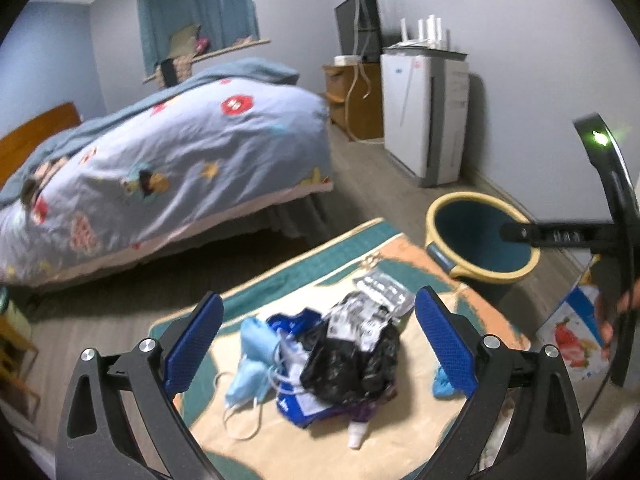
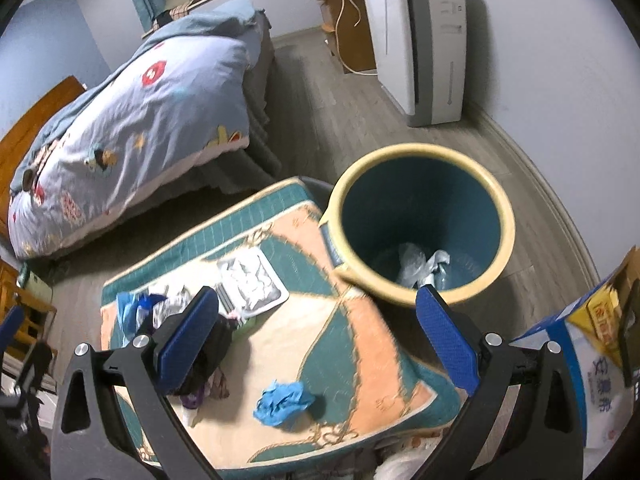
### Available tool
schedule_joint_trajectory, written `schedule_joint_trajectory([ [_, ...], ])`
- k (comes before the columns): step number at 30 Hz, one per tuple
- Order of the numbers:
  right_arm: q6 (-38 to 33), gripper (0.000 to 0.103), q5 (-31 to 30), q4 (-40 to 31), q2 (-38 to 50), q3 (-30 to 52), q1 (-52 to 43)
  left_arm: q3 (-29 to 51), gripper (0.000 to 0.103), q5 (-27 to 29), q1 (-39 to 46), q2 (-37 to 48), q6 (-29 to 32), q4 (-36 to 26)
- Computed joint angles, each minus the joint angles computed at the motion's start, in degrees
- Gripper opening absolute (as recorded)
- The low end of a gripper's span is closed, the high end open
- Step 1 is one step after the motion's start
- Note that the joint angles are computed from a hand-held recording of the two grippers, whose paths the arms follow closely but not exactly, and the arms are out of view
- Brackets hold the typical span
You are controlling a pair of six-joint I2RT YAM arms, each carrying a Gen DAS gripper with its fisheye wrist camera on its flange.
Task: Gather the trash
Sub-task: 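Return both tools to the cushion and grasp the blue glove with the right tool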
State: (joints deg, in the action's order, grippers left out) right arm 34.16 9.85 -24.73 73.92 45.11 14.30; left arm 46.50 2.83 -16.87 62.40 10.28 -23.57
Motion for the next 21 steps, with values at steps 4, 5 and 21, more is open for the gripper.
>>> schedule_joint_trajectory([
  [4,2.94,0.097,1.99,2.35,2.46,-1.86,4.46,-0.39,0.096,2.71,3.11,0.49,-0.01,-0.08],
  [5,3.44,0.097,2.47,2.69,3.02,-2.17,5.16,-0.53,0.096,2.64,3.25,0.64,0.19,0.04],
  [21,10.59,0.082,-1.55,9.38,22.21,-4.44,10.51,0.30,0.096,4.44,9.29,6.37,1.56,0.64],
])
